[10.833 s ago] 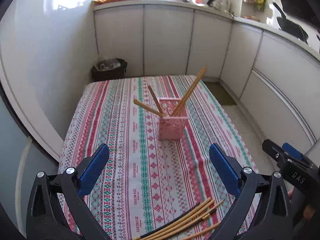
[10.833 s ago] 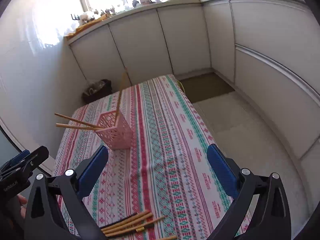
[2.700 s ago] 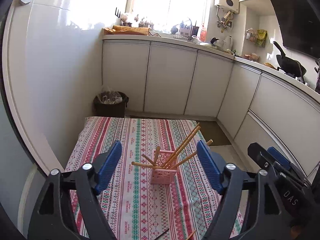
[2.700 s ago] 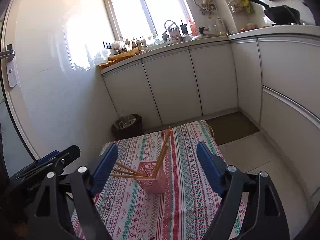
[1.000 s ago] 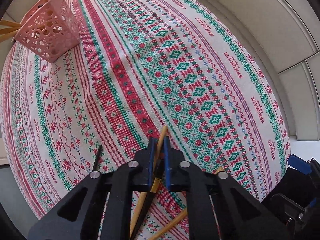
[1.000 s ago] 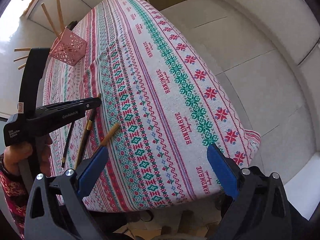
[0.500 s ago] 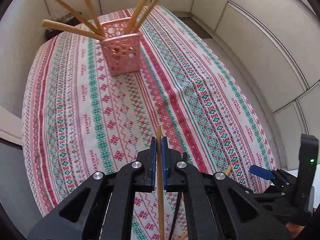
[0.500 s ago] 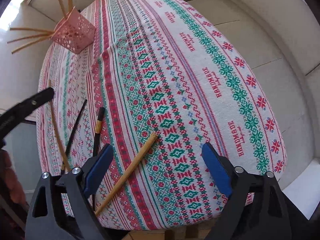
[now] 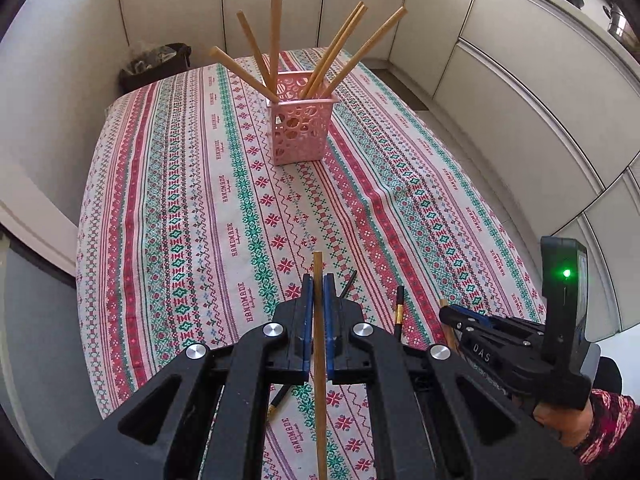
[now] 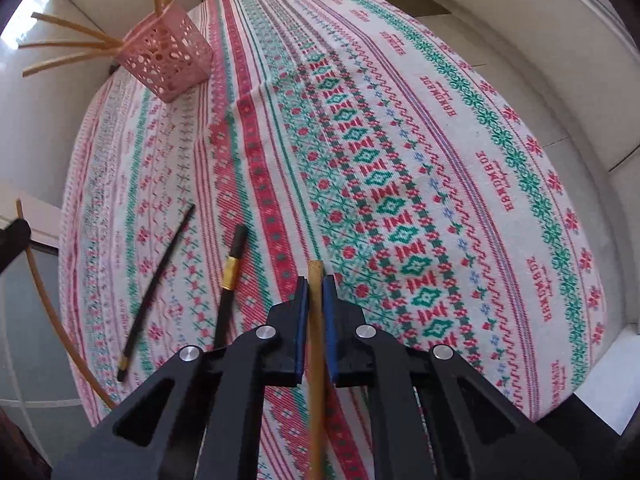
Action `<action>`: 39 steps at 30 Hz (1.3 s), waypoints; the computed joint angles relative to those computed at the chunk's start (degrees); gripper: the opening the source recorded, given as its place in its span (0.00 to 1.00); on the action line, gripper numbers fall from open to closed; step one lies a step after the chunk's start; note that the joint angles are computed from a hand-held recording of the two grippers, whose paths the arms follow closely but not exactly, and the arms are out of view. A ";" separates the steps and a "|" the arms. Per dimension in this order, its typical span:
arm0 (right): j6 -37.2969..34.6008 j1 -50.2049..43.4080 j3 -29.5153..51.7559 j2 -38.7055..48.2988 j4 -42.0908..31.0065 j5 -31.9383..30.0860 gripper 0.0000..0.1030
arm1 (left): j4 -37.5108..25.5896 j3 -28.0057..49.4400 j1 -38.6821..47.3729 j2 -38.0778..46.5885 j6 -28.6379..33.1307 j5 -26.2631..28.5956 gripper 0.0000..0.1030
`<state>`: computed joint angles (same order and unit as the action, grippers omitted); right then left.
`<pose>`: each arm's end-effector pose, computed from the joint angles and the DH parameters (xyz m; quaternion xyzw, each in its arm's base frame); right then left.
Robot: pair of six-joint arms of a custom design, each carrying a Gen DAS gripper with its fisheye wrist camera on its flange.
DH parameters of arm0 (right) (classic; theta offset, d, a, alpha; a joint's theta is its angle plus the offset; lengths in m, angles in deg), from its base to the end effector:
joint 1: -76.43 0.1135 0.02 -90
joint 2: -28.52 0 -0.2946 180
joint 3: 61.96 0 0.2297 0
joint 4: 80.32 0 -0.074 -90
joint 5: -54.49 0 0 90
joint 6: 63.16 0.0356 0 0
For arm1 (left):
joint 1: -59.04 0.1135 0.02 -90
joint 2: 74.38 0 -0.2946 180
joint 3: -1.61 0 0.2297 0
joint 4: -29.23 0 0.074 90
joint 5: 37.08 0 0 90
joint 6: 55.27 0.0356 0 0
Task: Organize utensils
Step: 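Carry both chopsticks upright over the pink holder with both tools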
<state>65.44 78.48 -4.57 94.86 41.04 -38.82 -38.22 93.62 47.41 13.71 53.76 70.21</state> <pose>0.1703 0.0082 0.2463 0.3021 0.9328 0.0940 0.1723 0.2794 -0.0683 0.3270 0.2876 0.9190 -0.1314 0.2353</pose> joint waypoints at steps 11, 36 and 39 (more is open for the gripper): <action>-8.29 9.34 5.42 -17.66 6.25 14.19 0.08 | 4.75 -1.76 2.36 -8.46 -2.13 11.16 0.04; -22.74 -8.84 18.67 -18.72 8.13 -0.77 0.08 | 13.17 -0.63 -1.39 -13.52 -11.64 7.69 0.04; -23.37 -8.90 20.59 -17.96 7.96 -1.19 0.08 | 12.80 0.51 -1.36 -13.67 -12.14 7.24 0.04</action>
